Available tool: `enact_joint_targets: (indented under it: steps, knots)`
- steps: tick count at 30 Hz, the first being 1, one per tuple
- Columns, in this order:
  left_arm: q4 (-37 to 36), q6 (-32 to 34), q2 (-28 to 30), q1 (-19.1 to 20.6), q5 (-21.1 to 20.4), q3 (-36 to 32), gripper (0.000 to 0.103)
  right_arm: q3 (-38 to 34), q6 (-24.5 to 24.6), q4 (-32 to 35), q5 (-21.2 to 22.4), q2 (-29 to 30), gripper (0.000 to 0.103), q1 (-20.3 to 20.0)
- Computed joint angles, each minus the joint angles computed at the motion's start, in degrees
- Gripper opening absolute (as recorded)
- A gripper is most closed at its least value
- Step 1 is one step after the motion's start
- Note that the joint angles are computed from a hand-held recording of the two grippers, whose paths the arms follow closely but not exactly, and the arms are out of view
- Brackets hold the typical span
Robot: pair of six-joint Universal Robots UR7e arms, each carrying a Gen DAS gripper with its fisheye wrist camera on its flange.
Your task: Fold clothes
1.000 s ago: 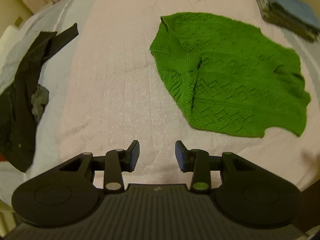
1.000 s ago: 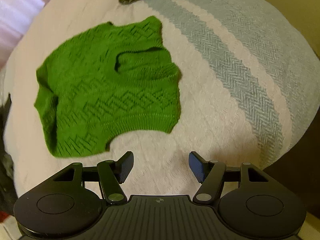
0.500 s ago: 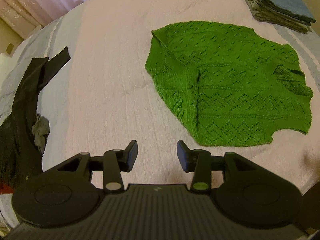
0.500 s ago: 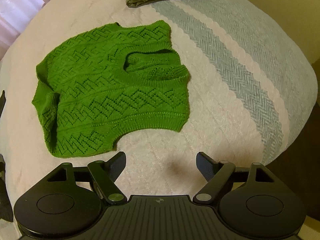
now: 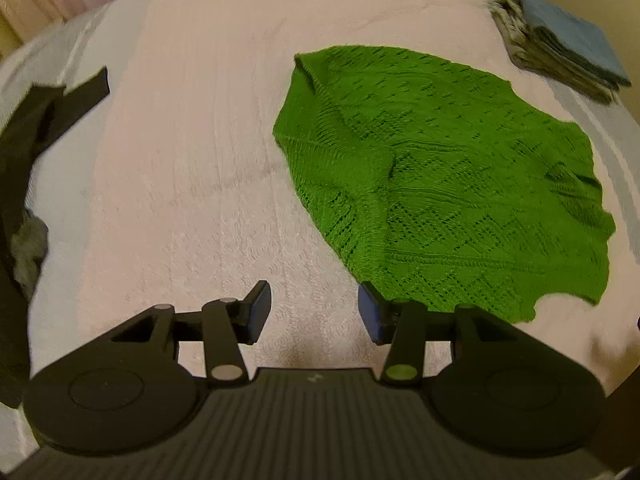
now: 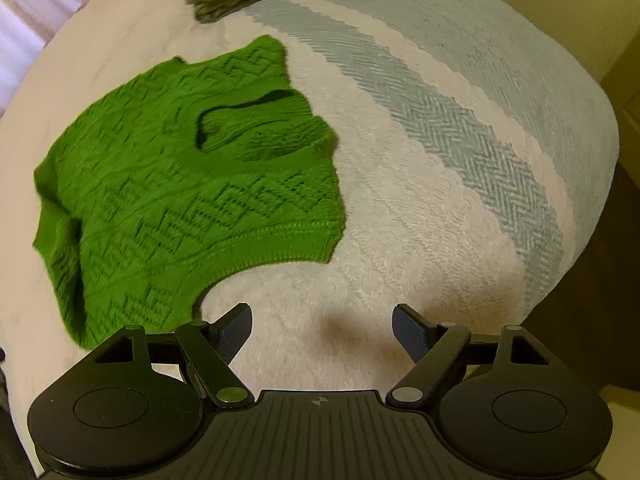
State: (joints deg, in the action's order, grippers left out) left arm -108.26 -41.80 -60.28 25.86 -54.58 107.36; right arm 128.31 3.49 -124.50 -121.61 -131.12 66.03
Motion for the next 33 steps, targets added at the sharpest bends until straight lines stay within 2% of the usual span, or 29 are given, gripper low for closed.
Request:
enact_joint_targets:
  steps: [6,19,26,28,33]
  knots:
    - [-4.9,3.1,0.8,2.5,0.3,1.7,0.049,2.1,-1.1,-4.6,5.8,-1.1,0.080,-6.9]
    - [-14.6,9.8,3.6,4.8,-1.1,3.0,0.055,5.3,-3.8,-9.5,13.5,-3.5,0.080,-15.4]
    - [-19.3,11.8,5.0,6.2,-1.4,3.7,0.056,6.7,-3.7,-10.9,20.8,-5.0,0.080,-21.7]
    - [-21.6,12.9,5.5,6.6,-1.7,4.0,0.060,7.4,-3.4,-11.9,23.4,-5.2,0.080,-24.0]
    - [-29.1,15.9,8.4,8.6,-3.1,4.2,0.064,9.8,-3.1,-19.3,29.3,-3.9,0.080,-28.8]
